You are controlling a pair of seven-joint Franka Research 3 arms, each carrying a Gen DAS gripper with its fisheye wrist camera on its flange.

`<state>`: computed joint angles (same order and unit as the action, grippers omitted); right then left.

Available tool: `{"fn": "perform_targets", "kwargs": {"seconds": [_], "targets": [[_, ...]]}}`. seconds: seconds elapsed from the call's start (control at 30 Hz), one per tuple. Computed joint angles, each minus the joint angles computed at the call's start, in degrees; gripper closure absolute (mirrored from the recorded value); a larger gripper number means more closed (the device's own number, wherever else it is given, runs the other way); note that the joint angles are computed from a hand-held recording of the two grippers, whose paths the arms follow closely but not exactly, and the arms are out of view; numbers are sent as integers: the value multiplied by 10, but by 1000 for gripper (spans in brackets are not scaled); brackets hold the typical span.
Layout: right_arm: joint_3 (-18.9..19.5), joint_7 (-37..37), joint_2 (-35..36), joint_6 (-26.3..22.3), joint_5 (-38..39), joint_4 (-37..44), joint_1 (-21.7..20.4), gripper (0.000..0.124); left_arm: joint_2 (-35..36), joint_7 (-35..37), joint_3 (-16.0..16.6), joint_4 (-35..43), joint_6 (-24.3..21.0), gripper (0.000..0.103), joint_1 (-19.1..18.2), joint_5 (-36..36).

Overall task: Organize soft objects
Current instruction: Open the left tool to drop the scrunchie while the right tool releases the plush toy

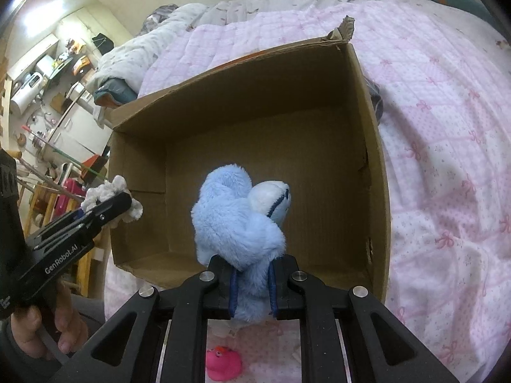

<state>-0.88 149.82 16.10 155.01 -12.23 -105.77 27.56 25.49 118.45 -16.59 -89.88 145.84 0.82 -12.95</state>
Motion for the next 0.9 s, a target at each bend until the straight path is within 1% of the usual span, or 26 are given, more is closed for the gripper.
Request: {"fn": "perform_targets", "kwargs": {"seconds": [0.07, 0.13, 0.2, 0.27, 0.33, 0.37, 0.43, 0.5, 0.53, 0.7, 0.77, 0.8, 0.83, 0.9], "targets": [[1, -3, 1, -1, 1, 2, 0, 108, 2, -4, 1, 3, -3, 83, -1, 1], [2, -7, 3, -2, 5, 4, -1, 108, 3, -10, 4, 5, -6, 80, -2, 5], [2, -10, 5, -4, 7, 8, -1, 108, 0, -15, 7, 1, -2, 79, -6, 14], [1, -9, 6, -6, 8, 9, 0, 108, -2, -15, 7, -2, 2, 73, -6, 18], [1, -9, 5, -5, 8, 8, 0, 108, -3, -16, 8, -5, 8, 61, -7, 23], [0, -8, 6, -5, 6, 9, 1, 108, -4, -17, 8, -6, 10, 57, -7, 24], [-1, -7, 7, -3, 6, 10, 1, 108, -7, -12, 2, -11, 15, 43, -2, 16], [-1, -6, 7, -2, 7, 9, 1, 108, -9, -9, -1, -13, 16, 36, 1, 9], [-1, -7, 6, -1, 7, 8, 1, 108, -10, -10, 0, -13, 17, 34, 0, 9], [-1, -8, 6, 6, 10, 4, 0, 105, -5, -27, 8, -4, 11, 34, -5, 19], [-3, -3, 5, 10, 9, 2, 2, 100, -4, -31, 8, -2, 9, 34, -5, 20], [-5, 1, 5, 12, 7, 0, 3, 92, -3, -34, 8, 0, 8, 34, -5, 21], [-7, 9, 3, 15, 4, -2, 5, 72, -3, -35, 8, 0, 7, 34, -5, 21], [-24, 48, -4, 34, -27, -12, 17, 44, -3, -36, 7, 0, 7, 34, -4, 21]]}}
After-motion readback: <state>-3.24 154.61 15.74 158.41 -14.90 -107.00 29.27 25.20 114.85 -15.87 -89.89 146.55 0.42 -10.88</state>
